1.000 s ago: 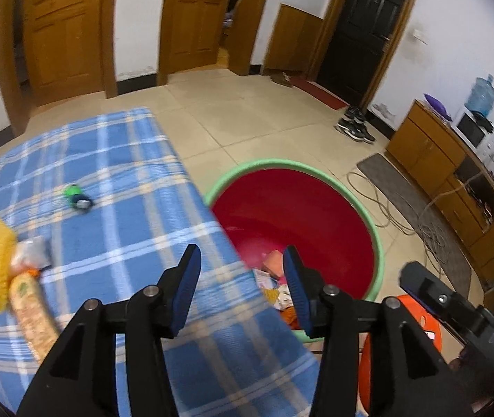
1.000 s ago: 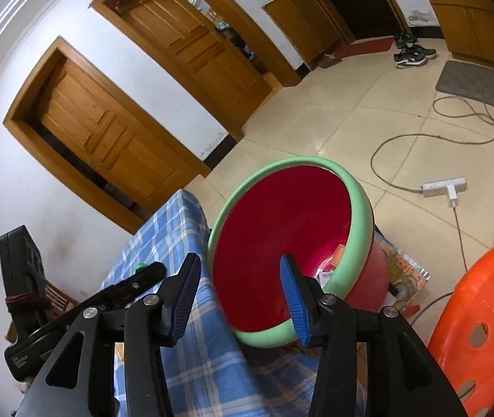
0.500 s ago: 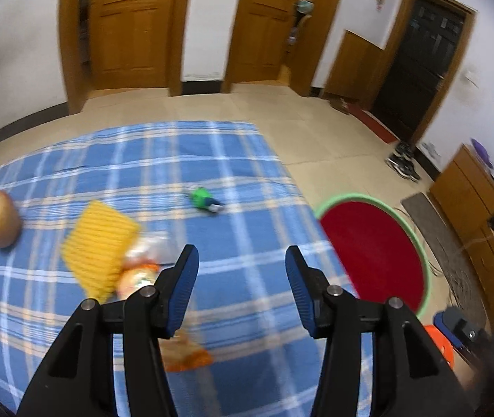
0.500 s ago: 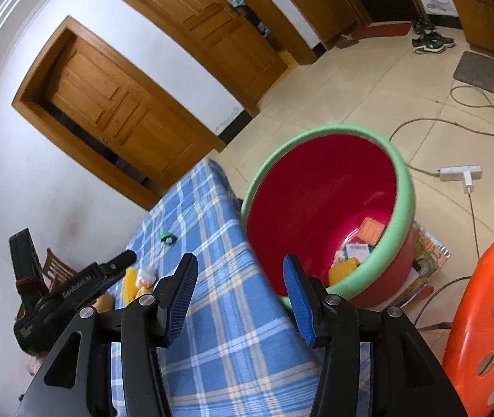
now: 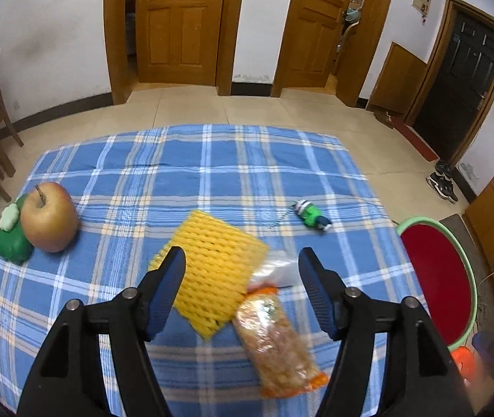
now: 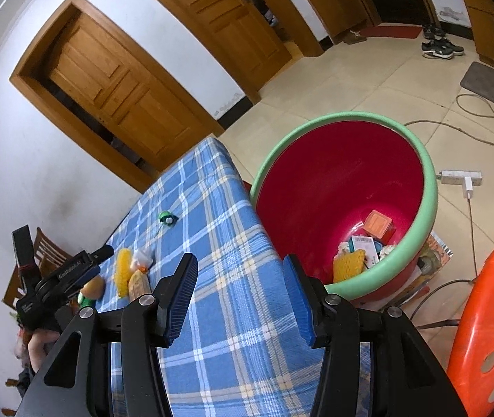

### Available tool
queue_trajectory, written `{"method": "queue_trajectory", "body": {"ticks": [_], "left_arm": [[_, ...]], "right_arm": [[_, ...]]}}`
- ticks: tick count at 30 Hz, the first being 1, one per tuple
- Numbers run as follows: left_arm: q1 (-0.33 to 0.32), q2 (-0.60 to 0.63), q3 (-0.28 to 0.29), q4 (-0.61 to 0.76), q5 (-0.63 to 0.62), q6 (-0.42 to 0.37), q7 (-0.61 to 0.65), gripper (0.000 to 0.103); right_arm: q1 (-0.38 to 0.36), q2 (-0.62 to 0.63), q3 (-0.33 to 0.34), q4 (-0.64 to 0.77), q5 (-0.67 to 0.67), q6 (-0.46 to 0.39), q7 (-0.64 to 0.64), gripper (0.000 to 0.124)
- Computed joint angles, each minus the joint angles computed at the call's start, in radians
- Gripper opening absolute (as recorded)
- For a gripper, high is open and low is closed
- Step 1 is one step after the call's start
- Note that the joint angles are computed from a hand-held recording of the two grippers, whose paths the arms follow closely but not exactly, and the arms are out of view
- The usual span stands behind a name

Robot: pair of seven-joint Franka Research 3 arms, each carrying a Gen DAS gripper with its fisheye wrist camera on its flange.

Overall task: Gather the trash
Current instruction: 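Return the left tool to the table and grasp the second yellow foam net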

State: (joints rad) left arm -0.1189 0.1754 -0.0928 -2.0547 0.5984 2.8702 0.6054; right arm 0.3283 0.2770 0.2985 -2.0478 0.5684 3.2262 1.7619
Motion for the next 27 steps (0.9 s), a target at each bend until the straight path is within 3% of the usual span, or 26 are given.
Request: {"method": "queue_trajectory", "body": {"ticks": [9,16,20,21,27], "left_arm": [[0.026,0.059,-0.003,0.005,-0.1,0.058,0.092,0.067],[0.039,0.078,-0.012,-0.013,-0.185,0.123,0.162,0.067],[0.039,0.074,-0.008,-0.027,-0.209,0.145,0.173,0.047],[0.041,0.072,-0.009,-0.033,-0.217,0.148,0.176,0.037],[0.062,0.035,-0.032,-0.085,-0.277,0.19,0.219,0.01]], "right_arm": [[0.149,-0.015,-0.176,-0.015,-0.097,-0.03,0.115,0.052],[0.132,-0.002,-0.166,-0.005,-0.134,-0.045,0.145,0.052],[0.106,0.003,-0.134,-0.004,-0.128,-0.044,0.131,0.052],[0.098,0.002,-0.126,-0.007,-0.124,-0.041,0.127,0.052],[0.092,-0.02,-0.114,-0.039,-0.11,-0.018,0.119,0.052]]}}
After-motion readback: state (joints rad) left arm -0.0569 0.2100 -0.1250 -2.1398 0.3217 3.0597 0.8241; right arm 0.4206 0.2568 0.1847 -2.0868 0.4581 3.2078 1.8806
